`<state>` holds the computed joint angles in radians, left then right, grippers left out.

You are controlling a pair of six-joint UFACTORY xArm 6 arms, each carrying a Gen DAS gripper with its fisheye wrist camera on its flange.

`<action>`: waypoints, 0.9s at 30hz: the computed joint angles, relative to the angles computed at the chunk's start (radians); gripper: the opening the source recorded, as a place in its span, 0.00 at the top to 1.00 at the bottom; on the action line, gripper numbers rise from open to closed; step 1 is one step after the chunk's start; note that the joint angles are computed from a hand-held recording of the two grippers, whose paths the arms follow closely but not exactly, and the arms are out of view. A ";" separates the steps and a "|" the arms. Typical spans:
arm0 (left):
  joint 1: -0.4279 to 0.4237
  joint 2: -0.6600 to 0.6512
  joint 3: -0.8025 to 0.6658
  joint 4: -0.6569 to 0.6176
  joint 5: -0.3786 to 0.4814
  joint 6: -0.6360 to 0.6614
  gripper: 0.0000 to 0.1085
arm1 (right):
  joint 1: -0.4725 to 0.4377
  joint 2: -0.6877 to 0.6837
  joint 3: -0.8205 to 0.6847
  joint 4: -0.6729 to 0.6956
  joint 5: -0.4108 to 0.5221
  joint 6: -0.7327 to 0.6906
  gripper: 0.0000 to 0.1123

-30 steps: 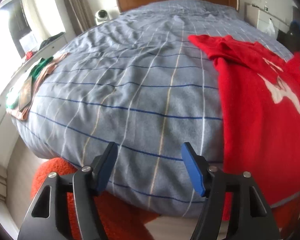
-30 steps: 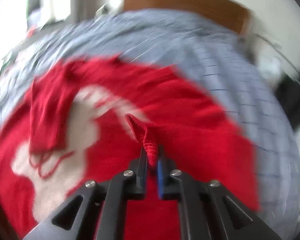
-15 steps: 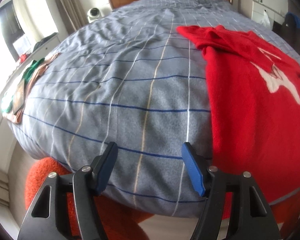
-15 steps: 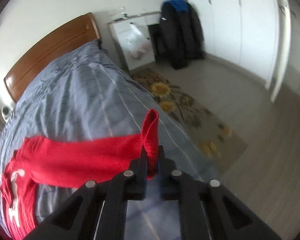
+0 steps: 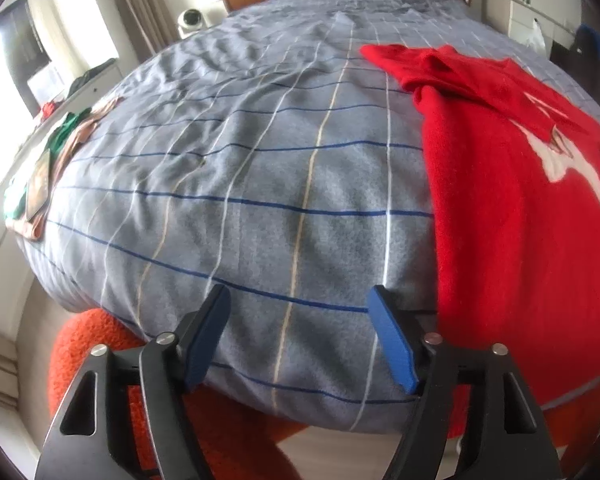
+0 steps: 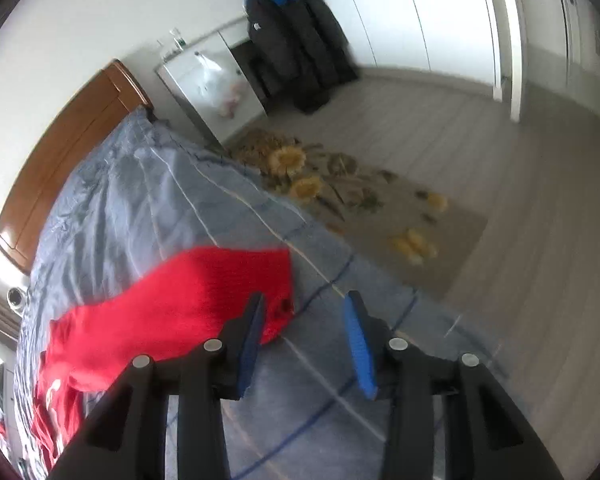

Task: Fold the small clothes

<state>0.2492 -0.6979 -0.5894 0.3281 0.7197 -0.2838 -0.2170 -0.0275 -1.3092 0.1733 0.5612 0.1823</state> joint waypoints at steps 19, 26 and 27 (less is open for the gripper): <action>-0.158 0.422 -0.554 -0.515 0.172 0.515 0.15 | 0.212 -0.215 0.336 0.061 -0.138 -0.199 0.57; -0.176 0.661 -0.676 -0.609 0.115 0.232 0.29 | 0.273 -0.289 0.437 -0.014 -0.231 -0.175 0.56; -0.181 0.669 -0.671 -0.627 0.094 0.190 0.30 | 0.281 -0.283 0.432 -0.031 -0.226 -0.182 0.56</action>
